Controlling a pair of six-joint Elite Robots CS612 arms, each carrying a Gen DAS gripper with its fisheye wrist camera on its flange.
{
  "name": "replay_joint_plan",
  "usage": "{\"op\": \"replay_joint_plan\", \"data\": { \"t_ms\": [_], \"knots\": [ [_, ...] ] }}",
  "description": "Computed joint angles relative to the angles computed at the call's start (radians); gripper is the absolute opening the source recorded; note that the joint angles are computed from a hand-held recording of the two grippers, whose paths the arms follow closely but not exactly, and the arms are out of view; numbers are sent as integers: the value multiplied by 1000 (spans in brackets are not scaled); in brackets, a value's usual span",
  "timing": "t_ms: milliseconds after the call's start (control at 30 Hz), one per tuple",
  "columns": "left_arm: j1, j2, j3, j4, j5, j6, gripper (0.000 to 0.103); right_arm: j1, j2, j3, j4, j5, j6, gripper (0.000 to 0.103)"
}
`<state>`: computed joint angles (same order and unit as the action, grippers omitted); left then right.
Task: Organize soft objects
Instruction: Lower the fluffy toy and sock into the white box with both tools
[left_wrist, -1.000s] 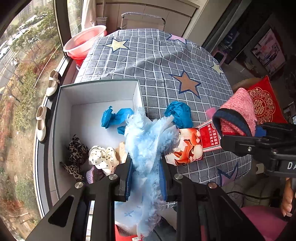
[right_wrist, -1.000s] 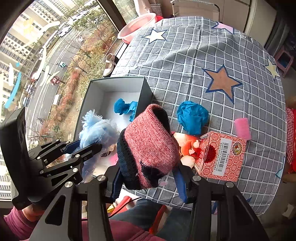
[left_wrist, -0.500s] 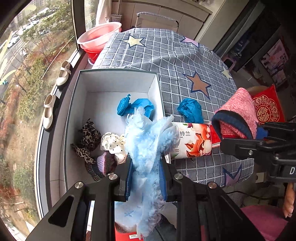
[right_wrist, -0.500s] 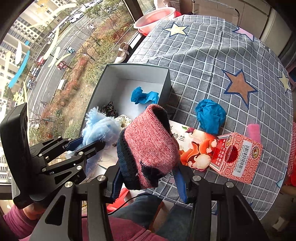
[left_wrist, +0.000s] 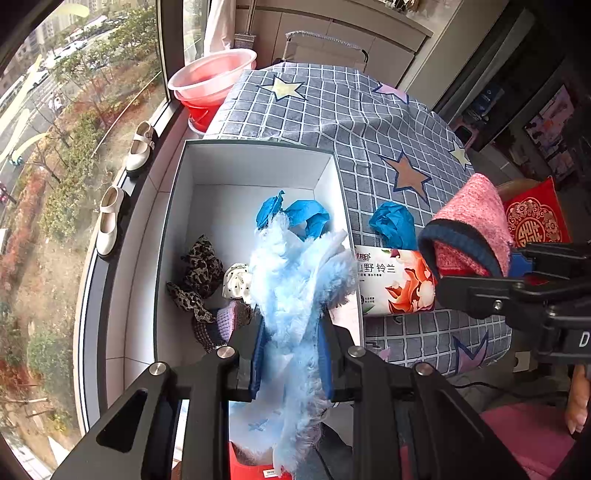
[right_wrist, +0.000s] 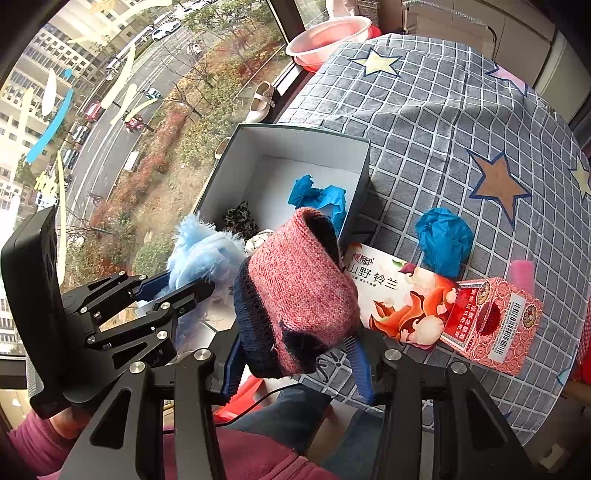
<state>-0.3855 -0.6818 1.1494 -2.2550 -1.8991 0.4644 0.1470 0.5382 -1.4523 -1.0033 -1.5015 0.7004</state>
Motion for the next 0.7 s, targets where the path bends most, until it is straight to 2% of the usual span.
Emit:
{"op": "replay_joint_plan", "data": {
  "t_ms": [700],
  "knots": [
    [7, 14, -17, 0, 9, -21, 27, 3, -28, 67, -15, 16, -42, 50]
  ]
}}
